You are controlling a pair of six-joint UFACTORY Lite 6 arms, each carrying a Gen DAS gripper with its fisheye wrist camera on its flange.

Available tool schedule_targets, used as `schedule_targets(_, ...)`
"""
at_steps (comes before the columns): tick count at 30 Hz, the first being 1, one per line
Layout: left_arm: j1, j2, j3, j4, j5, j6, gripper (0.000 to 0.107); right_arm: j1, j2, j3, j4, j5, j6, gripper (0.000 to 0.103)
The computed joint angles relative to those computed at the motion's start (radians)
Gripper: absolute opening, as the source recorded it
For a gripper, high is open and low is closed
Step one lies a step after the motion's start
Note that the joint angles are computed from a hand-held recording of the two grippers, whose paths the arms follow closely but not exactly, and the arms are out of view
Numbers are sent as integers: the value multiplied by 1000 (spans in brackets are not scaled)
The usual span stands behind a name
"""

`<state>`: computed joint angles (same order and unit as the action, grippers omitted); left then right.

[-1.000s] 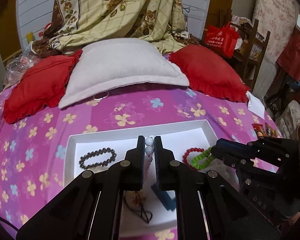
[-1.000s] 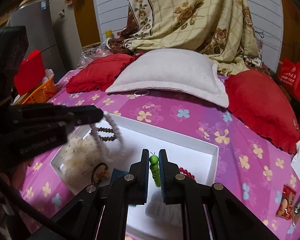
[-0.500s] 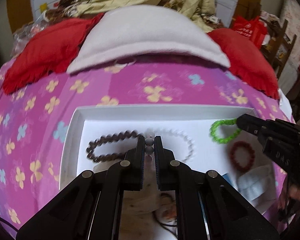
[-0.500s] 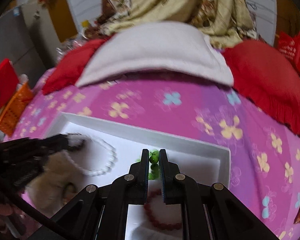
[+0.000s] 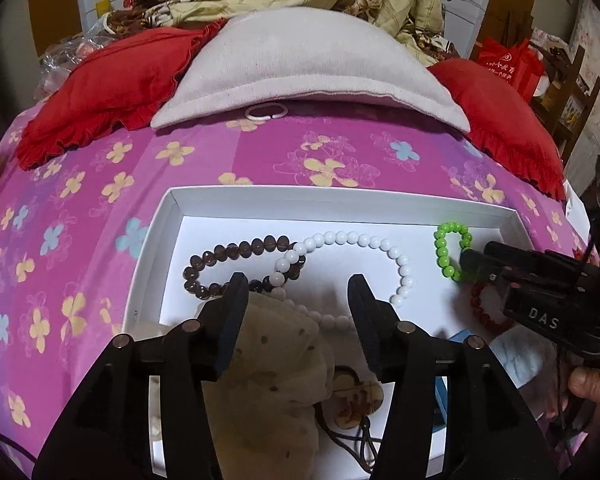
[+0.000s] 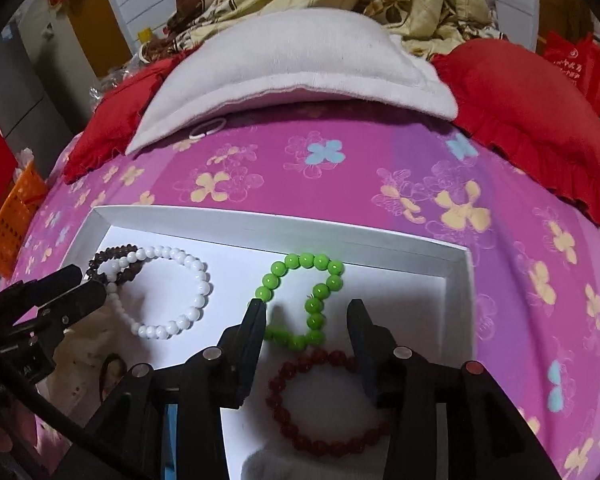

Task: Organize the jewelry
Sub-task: 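Carry the white and green bracelets into the tray and open both tools, then withdraw both tools from the tray toward the two bangles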

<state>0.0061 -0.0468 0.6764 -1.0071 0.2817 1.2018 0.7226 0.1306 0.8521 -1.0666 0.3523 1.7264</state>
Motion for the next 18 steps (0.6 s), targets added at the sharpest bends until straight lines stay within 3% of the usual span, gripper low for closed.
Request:
schedule_targets(10,2,-287,-188,90,-43,-84,52,271,-222,-132,13,284,128,43)
schedule_targets(18,52,-670,-360,332,100,-303,52,534,-316,-163,66,495,289,44)
